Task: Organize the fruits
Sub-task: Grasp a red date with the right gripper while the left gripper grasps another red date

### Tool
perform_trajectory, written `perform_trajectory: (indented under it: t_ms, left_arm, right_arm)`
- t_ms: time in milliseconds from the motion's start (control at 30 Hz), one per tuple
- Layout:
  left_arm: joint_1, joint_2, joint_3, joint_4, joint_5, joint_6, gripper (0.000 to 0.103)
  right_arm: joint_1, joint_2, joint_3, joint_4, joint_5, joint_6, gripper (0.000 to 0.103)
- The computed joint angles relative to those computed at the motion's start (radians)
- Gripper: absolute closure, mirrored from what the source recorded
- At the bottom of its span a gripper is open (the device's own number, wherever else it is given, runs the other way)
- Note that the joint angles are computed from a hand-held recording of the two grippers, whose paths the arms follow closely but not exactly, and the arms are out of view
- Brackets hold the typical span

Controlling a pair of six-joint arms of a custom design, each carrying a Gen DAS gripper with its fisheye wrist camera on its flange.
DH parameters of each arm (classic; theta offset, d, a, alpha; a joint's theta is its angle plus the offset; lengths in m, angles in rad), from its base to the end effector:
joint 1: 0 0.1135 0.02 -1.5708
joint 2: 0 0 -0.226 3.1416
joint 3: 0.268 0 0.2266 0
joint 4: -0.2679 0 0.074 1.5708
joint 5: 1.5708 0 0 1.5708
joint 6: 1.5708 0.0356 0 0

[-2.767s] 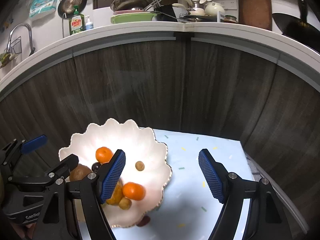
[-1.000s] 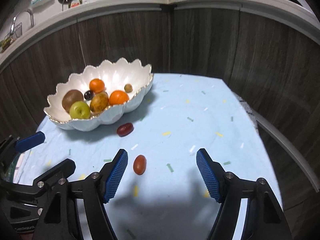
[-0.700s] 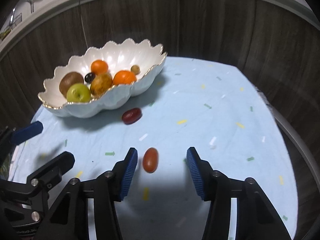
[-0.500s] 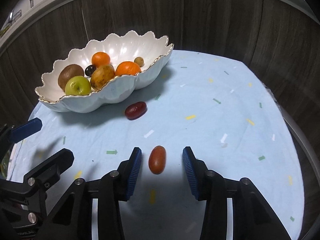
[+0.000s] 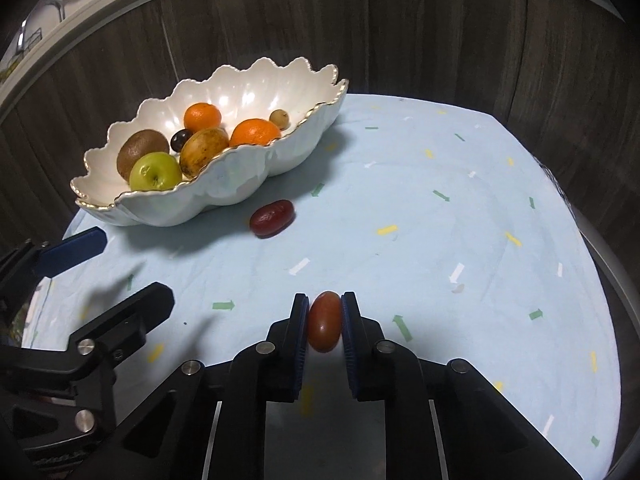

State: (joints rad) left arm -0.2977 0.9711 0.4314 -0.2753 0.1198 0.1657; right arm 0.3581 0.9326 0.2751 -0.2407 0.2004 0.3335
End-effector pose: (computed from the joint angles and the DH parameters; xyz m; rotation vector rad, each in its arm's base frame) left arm 0.1763 -0.0586 0.1597 0.6035 2.3104 -0.2054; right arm 0.1550 0.0504 0.1238 0.0558 2.4444 0.0585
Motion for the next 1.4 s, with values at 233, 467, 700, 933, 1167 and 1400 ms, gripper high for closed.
perform_trajectory:
  t_ms: [233, 467, 700, 933, 1167, 1400]
  left_arm:
    - [-0.147, 0.134, 0.052, 0.067, -0.071, -0.098, 0.032]
    - [-0.244, 0.319, 0.136, 0.113, -0.168, -0.197, 0.048]
    - [-0.272, 0.402, 0.174, 0.156, -0.247, -0.312, 0.049]
    - [-0.302, 0.483, 0.244, 0.150, -0.322, -0.412, 0.049]
    - [-0.328, 0.559, 0.313, 0.116, -0.401, -0.543, 0.051]
    - [-0.349, 0.666, 0.423, 0.056, -0.457, -0.648, 0.058]
  right_arm:
    - [-0.193, -0.126, 0.007, -0.094, -0.088, -0.085, 0.086]
    - [-0.381, -0.139, 0.030, -0.109, -0.192, -0.165, 0.086]
    - [-0.453, -0.107, 0.025, -0.067, -0.266, -0.180, 0.085]
    - [-0.520, -0.101, 0.024, -0.045, -0.315, -0.216, 0.085]
    - [-0.601, -0.083, 0.031, -0.033, -0.372, -0.253, 0.085]
    - [-0.659, -0.064, 0.022, -0.014, -0.426, -0.264, 0.085]
